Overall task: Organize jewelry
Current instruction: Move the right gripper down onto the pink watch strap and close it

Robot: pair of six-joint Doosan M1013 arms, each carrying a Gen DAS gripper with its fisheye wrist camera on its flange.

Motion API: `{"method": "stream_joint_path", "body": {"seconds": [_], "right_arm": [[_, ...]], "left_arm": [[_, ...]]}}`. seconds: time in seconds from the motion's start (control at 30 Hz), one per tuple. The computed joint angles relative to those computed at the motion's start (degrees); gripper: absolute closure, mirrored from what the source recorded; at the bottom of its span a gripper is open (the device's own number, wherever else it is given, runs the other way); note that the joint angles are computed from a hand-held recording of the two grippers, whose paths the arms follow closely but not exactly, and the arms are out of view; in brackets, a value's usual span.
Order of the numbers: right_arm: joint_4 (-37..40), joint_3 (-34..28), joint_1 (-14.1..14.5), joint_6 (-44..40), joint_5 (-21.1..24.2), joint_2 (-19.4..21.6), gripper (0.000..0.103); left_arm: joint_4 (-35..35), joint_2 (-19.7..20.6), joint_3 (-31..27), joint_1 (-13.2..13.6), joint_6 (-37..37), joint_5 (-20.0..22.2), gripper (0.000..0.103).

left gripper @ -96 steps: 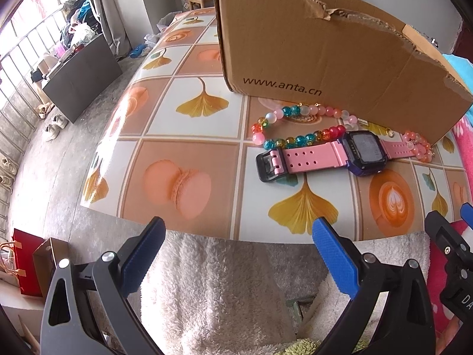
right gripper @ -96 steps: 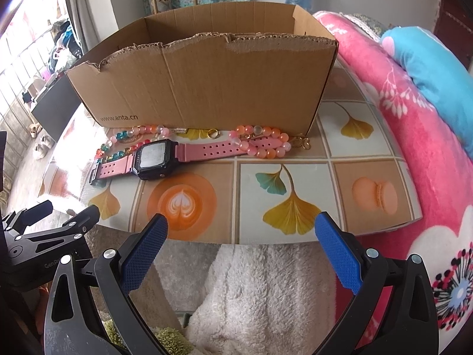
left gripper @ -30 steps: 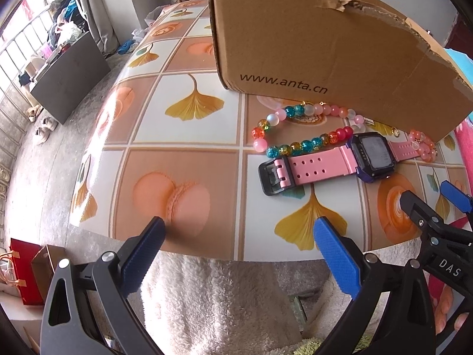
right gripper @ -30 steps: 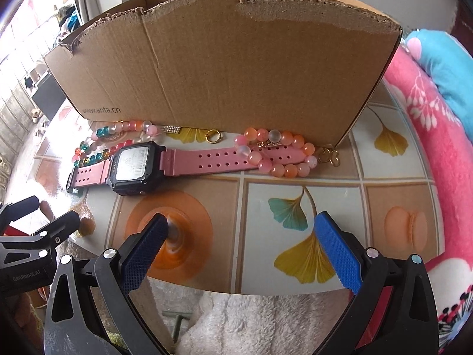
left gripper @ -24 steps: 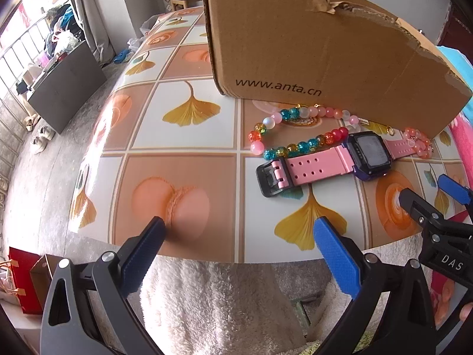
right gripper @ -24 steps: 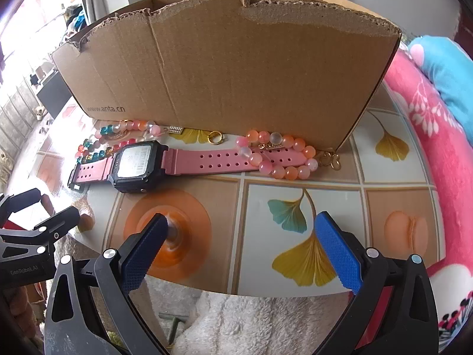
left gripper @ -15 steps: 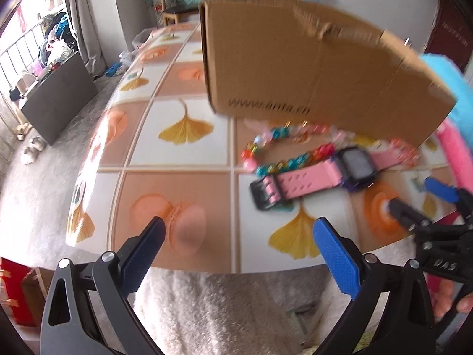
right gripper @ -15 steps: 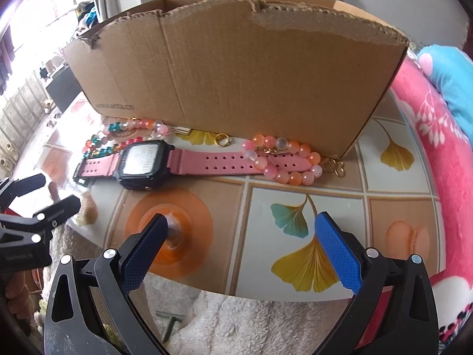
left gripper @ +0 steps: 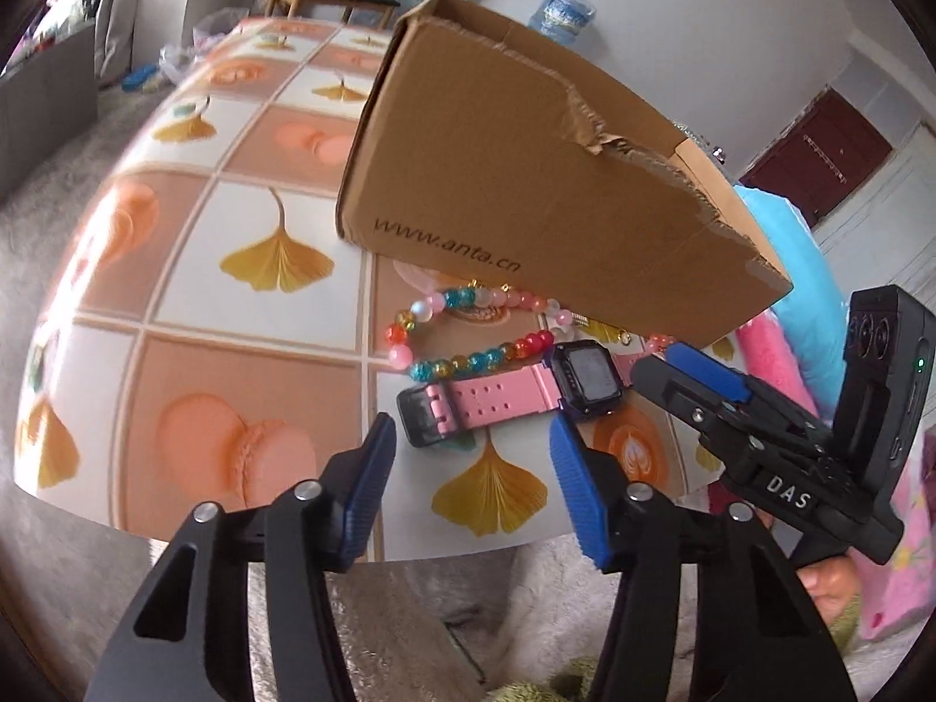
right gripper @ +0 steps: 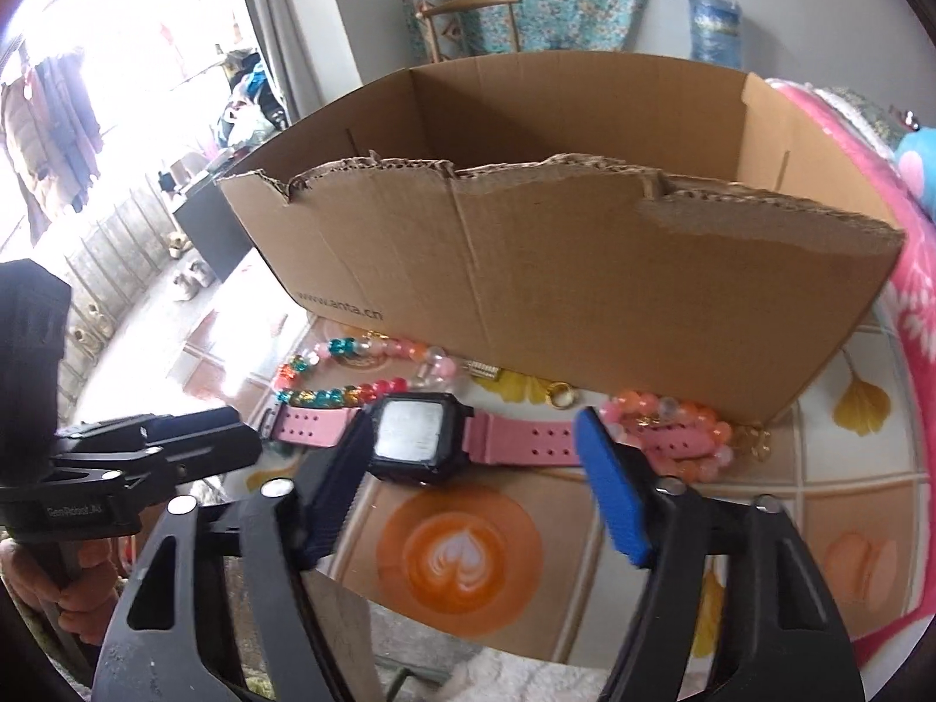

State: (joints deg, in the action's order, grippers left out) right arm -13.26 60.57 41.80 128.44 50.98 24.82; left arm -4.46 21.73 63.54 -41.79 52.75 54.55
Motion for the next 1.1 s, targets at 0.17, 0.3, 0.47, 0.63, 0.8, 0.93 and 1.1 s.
{"method": "stream_joint_path", "body": {"seconds": [0.17, 0.3, 0.47, 0.63, 0.8, 0.93, 1.1], "right_arm": [[5.17, -1.60, -0.89, -2.89, 0.46, 1.41, 0.074], [6.09, -1.30, -1.26, -3.39, 0.12, 1.13, 0.075], [9.49, -0.12, -2.12, -4.16, -0.53, 0.32, 0.075], [11.38, -0.16, -2.45, -5.73, 0.11, 0.06, 0.075], [12.53, -0.12, -2.36, -6.49, 0.31, -0.04, 0.075], [12.54, 0.05, -2.20, -6.34, 0.25, -0.14, 0.075], [14.04, 0.90, -2.36, -7.16, 0.57, -0.86, 0.074]], "left_arm": [[-5.54, -0.49, 1.84, 1.28, -0.20, -3.27, 0.055], [-9.26, -0.88, 3.11, 2.03, 0.68, -6.08, 0.055], [-16.88, -1.60, 5.35, 2.84, 6.28, -9.91, 0.055], [-17.25, -2.10, 6.13, 2.52, 6.64, -11.61, 0.055], [-14.20, -1.78, 5.91, 2.62, 2.61, -11.61, 0.062], [-9.81, -1.03, 4.50, 2.24, -0.96, -8.81, 0.083], [2.17, 0.40, 0.41, -0.10, -4.54, -1.61, 0.095]]}}
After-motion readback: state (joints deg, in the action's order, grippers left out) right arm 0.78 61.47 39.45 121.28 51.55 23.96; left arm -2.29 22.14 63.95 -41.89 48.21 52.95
